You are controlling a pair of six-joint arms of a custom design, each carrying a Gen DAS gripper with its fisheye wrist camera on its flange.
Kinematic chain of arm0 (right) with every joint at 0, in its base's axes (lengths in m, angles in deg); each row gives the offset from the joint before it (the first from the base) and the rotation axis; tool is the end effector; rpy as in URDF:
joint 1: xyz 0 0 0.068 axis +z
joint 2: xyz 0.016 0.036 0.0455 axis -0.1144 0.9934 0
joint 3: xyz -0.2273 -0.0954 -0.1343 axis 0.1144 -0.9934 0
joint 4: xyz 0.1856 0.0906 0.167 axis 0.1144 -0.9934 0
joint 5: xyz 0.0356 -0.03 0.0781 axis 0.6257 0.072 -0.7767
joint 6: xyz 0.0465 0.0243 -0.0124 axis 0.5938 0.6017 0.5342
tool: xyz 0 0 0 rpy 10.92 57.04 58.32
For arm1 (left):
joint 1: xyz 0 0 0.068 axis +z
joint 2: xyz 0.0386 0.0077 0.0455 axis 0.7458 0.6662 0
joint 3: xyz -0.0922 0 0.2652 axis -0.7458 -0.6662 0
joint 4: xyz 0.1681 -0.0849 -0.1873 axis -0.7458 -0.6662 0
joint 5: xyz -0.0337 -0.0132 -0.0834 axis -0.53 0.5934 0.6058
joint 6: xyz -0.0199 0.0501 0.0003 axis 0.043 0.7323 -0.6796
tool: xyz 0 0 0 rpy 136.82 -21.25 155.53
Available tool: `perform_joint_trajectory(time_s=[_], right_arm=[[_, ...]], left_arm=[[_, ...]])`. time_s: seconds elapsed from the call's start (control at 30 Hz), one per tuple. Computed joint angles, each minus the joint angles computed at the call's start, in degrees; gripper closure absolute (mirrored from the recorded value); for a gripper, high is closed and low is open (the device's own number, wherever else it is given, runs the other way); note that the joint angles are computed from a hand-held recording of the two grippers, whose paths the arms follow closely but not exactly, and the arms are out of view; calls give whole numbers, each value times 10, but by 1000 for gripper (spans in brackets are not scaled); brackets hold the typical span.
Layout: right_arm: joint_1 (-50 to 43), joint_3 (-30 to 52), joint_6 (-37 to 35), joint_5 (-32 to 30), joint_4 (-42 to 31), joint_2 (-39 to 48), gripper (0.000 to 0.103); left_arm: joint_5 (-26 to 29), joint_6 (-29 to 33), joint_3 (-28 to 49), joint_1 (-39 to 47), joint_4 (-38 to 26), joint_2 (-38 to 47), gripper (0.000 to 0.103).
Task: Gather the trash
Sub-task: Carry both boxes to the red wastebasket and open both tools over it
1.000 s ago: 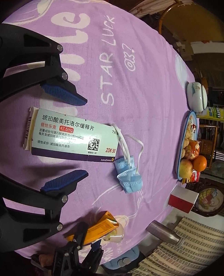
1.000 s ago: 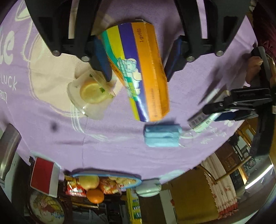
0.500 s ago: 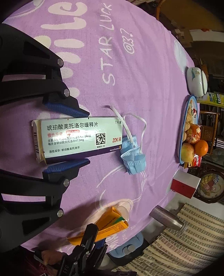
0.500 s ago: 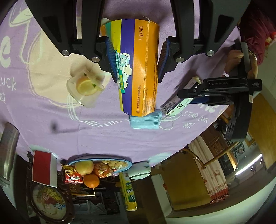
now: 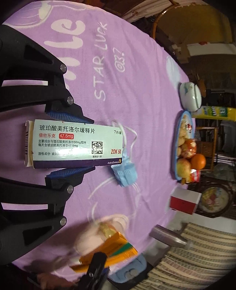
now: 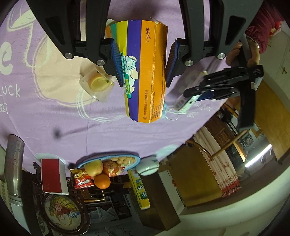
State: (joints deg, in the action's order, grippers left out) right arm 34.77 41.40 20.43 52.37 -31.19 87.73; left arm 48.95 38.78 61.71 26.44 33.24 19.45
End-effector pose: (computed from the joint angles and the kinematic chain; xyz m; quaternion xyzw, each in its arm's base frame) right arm 0.1702 0.1332 0.2524 0.1488 0.8772 0.1971 0.4117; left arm 0.3423 -0.1484 0.2785 0.3248 0.8769 -0.1699 0.3109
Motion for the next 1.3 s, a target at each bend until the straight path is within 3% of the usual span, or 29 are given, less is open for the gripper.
perform_joint_trajectory(time_s=[0.23,0.5,0.67,0.8,1.03,1.13,1.3], right_arm=[[75,-9,32,48,-6,-67,59],[220,25,87,160,-58,-99,59],[310,64,111,225,-82,-83,59],[363,109,106,257,-89,-49,59],[373,176,62,220,-50,33,59],[363,203,48,192,-35,75,59],[323,267,19,102,0,172,59]], left_arm=[[58,2,-17,59,-67,-110,59],[142,38,-67,162,-143,-244,59],[208,99,-72,261,-217,-306,59],[270,190,-61,379,-299,-329,59],[314,408,-58,623,-425,-288,59],[293,466,-71,705,-423,-246,59],[258,487,-70,770,-376,-153,58]])
